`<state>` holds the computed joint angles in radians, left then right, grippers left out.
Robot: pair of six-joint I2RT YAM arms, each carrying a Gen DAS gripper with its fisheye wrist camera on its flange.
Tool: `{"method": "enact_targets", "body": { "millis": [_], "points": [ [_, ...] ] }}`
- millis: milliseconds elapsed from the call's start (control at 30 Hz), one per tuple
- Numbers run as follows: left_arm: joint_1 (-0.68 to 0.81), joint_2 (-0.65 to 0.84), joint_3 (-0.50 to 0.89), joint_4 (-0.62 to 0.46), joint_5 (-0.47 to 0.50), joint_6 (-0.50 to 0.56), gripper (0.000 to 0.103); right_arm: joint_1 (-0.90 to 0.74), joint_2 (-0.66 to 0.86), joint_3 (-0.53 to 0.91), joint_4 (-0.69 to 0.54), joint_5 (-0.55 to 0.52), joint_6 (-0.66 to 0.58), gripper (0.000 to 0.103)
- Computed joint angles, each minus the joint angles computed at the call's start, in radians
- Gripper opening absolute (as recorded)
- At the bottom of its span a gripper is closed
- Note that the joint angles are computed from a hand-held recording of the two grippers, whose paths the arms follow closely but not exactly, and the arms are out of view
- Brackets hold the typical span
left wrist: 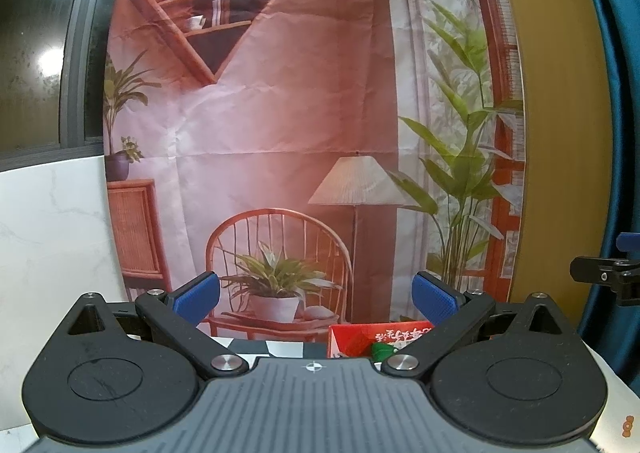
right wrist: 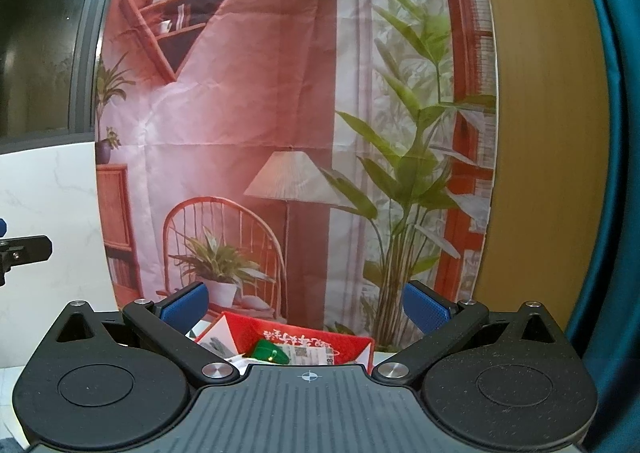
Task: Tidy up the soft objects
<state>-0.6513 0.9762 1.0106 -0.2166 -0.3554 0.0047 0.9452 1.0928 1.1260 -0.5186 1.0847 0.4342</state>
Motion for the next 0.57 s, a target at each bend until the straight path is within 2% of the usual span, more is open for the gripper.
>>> {"method": "enact_targets", "body": {
  "millis": [567],
  "points": [
    [0.018, -0.003, -0.003, -0.002, 0.023, 0.001, 0.103, -0.006, 0.004, 0.000, 0.003, -0.009, -0.005, 0.103]
  ]
}}
